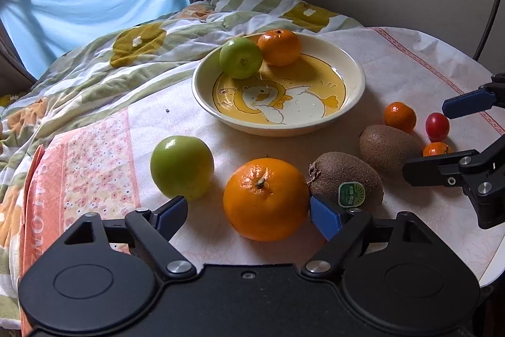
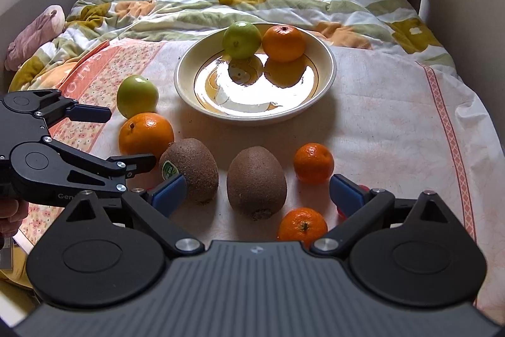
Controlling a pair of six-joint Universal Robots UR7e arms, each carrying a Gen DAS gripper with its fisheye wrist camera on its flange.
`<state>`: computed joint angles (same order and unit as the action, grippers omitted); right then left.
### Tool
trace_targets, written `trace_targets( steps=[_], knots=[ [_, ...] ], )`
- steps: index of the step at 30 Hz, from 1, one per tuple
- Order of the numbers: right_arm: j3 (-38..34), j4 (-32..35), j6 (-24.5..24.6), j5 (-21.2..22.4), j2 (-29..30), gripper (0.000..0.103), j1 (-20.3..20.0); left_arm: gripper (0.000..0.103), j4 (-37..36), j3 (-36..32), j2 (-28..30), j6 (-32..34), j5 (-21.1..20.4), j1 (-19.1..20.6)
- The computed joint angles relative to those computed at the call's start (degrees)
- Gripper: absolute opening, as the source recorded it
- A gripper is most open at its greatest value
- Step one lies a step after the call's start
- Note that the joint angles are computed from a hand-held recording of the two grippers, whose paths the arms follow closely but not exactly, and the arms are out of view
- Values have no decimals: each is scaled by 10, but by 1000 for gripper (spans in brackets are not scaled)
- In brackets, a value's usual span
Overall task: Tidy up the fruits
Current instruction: 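Grasp a large orange with the left tool while the right tool grasps a brown kiwi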
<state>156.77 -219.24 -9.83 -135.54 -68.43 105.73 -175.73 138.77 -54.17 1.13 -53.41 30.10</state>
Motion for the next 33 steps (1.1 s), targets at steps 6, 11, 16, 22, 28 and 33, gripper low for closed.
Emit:
trace_targets(
  steps=[6,11,16,22,28,33],
  knots=[
    [-8,45,-7,14,-14,103,-20,76,11,-11,12,24,-18,10],
    [-11,70,3,27,-22,95,-35,69,6,-11,25,36,-13,5],
    [-14,82,4,23,-24,95,-34,69,-1,-15,39,41,0,-1],
    [-15,82,6,23,-20,92,-39,68,-21,-15,49,54,3,1],
    [-14,88,15,34,-22,84,-48,68,-7,-6,35,10,2,-4],
    [-16,95,12,35,-27,77,-55,68,-1,5,24,-38,7,-10]
  ],
)
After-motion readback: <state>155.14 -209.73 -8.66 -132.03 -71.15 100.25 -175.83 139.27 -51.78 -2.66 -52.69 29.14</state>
